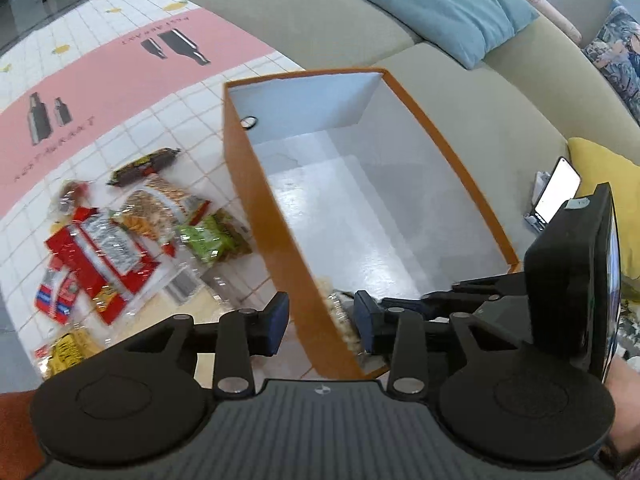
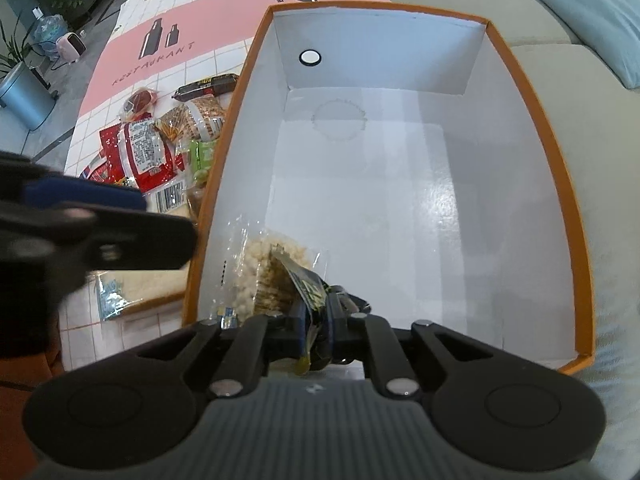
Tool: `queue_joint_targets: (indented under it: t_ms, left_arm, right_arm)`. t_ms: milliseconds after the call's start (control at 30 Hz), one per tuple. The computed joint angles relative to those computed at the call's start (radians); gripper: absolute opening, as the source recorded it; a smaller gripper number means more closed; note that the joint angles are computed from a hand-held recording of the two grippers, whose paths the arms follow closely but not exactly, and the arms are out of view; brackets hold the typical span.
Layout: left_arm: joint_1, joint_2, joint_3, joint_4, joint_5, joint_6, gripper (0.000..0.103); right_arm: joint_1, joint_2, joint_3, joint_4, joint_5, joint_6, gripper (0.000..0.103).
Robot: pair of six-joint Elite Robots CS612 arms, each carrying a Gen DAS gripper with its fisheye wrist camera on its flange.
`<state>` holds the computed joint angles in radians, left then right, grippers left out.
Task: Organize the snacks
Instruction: 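Lower both held packs into the orange box and open both tools, then move both tools back over the remaining snacks on the tablecloth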
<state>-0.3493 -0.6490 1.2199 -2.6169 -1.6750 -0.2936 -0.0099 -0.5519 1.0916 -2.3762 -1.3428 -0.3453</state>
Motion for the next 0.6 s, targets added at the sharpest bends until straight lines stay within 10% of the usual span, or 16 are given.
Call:
queue_joint_targets:
  t_ms: [333, 600]
  left_arm:
    - [0.009, -0.057, 0.105, -0.058, 0.084, -0.045, 0.046]
    - [0.028, -0.1, 0.199, -0.173, 0.13, -0.094, 0.064]
  right_arm:
    - [0.014, -0.039, 0.062, -0.125, -0.045, 0.02, 0.021]
    - [0.023, -0.091, 0.166, -0.368, 0.053, 0.027, 0.032]
